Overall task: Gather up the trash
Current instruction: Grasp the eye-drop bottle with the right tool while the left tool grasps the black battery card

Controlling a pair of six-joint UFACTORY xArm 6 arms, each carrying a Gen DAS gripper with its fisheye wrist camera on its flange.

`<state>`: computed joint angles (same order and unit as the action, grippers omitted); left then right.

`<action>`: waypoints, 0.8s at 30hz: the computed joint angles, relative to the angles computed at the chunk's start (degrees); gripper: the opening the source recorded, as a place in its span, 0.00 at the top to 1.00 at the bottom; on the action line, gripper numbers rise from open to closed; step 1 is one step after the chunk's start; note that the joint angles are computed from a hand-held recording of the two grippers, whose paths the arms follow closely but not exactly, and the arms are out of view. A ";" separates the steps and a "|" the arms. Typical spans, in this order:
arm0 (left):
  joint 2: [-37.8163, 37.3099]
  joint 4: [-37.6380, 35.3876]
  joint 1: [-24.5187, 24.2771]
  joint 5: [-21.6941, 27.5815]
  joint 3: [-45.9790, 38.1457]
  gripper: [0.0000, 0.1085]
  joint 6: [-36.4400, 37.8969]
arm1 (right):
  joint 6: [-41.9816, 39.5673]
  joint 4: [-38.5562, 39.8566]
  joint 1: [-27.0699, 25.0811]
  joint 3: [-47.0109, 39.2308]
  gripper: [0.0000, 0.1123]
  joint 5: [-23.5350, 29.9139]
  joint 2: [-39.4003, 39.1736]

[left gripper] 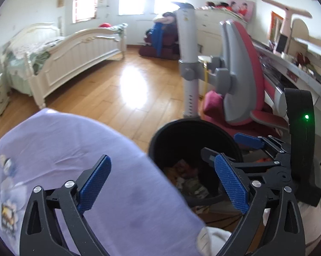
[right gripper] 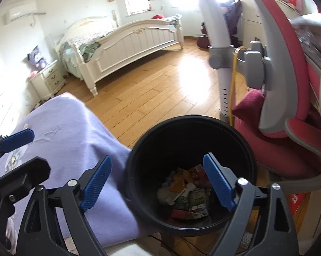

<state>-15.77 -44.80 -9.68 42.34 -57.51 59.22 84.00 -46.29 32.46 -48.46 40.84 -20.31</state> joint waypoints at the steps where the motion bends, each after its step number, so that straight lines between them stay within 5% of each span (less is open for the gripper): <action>1: -0.42 -0.13 1.78 0.24 0.42 0.10 0.17 | -1.08 0.34 0.47 -1.21 0.20 -0.76 1.15; 8: -0.30 1.73 14.29 -2.13 1.07 0.10 -0.71 | -10.02 3.64 3.37 -13.42 0.19 -4.84 11.89; 14: 5.99 8.16 22.55 -7.07 -2.82 0.10 -4.13 | -25.67 12.94 5.07 -30.33 0.18 -7.60 26.55; 24: 16.05 13.43 28.88 -1.52 -11.95 0.10 1.86 | -51.72 28.55 8.31 -73.27 0.19 2.36 57.73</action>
<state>0.29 -31.38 19.20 40.82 -69.46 61.08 32.28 -17.75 40.77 -121.72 43.20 37.42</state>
